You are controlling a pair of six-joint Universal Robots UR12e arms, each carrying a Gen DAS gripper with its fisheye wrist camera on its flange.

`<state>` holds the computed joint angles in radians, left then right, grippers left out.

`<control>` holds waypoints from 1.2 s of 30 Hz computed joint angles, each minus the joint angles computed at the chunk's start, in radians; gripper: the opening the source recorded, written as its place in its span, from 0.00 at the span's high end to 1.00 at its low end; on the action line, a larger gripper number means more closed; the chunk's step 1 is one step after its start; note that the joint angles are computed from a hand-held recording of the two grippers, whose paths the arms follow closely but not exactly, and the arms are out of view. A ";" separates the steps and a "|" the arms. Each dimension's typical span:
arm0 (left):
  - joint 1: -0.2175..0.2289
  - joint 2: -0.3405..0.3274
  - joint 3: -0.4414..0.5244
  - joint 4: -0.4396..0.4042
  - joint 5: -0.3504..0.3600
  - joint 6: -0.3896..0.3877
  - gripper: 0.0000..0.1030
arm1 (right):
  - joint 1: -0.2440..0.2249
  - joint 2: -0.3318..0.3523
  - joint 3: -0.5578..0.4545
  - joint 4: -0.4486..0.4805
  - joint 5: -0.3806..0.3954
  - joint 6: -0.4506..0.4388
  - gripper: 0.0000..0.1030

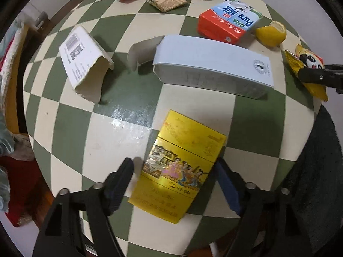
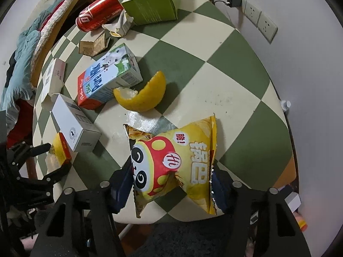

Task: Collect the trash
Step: 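Grasp the yellow cigarette pack with the left gripper while the right gripper holds the snack bag, then carry both items over the white bin and open both grippers to drop them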

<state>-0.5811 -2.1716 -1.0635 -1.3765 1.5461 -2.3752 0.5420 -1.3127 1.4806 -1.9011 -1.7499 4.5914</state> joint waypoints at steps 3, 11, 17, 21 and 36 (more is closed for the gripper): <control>0.004 -0.035 0.058 -0.037 -0.028 0.019 0.39 | 0.002 0.006 -0.012 0.012 -0.011 -0.006 0.43; 0.005 -0.021 0.030 0.079 -0.026 0.009 0.41 | 0.020 0.023 -0.052 0.030 -0.056 -0.003 0.45; 0.042 0.032 0.002 0.157 -0.115 -0.078 0.41 | 0.046 0.040 -0.108 0.051 -0.122 0.000 0.46; 0.067 0.070 -0.024 0.228 -0.195 -0.159 0.42 | 0.064 0.060 -0.171 0.065 -0.180 -0.008 0.46; 0.258 0.081 -0.001 0.404 -0.384 -0.512 0.42 | 0.098 0.411 -0.747 0.027 -0.185 -0.341 0.46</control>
